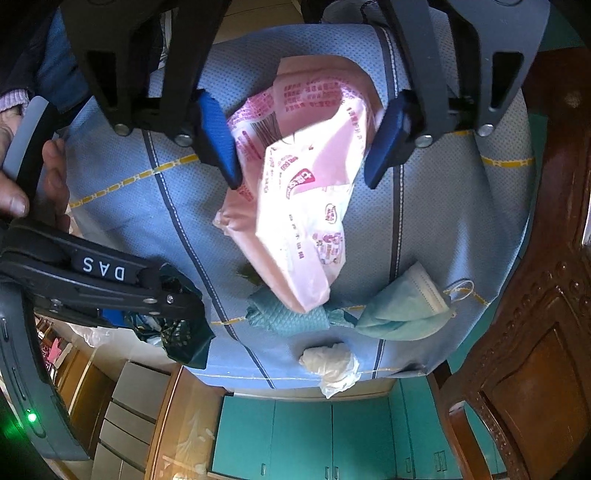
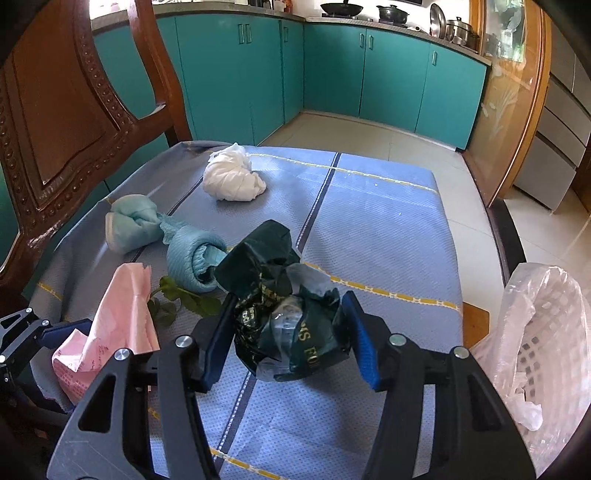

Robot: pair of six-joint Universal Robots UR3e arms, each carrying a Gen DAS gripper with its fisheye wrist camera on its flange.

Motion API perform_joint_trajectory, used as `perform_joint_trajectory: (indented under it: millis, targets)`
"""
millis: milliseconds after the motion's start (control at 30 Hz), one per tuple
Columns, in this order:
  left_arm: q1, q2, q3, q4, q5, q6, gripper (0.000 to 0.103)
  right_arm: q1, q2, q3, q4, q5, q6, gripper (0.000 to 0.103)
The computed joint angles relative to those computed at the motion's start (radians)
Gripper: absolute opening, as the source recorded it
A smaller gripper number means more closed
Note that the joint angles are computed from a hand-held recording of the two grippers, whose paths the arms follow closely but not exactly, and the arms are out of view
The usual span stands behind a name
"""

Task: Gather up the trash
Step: 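Lift the pink packet with the left tool while the right tool lifts the green bag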

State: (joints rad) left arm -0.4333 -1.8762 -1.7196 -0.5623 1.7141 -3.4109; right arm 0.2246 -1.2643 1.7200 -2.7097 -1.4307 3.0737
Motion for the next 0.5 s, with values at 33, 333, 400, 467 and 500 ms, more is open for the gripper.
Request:
perform_joint_trajectory:
  millis: [33,333,400,467,500]
  targets:
    - [-0.002,0.0,0.001,0.001,0.004,0.001,0.06,-0.001,-0.001,0.0,0.0,0.002,-0.001,0.057]
    - [-0.024,0.026,-0.029,0.075,0.013,0.036,0.043,0.009,-0.002,0.011,-0.022,-0.019,-0.004,0.057]
    - [-0.035,0.048,-0.051,0.13,0.04,0.043,0.043,0.006,-0.007,0.019,-0.034,-0.018,0.006,0.057]
    - [-0.045,0.062,-0.069,0.178,0.069,0.041,0.043,0.0,-0.018,0.032,-0.044,-0.012,0.013,0.057]
    - [-0.053,0.068,-0.078,0.209,0.093,0.039,0.043,-0.005,-0.025,0.04,-0.047,-0.008,0.014,0.057]
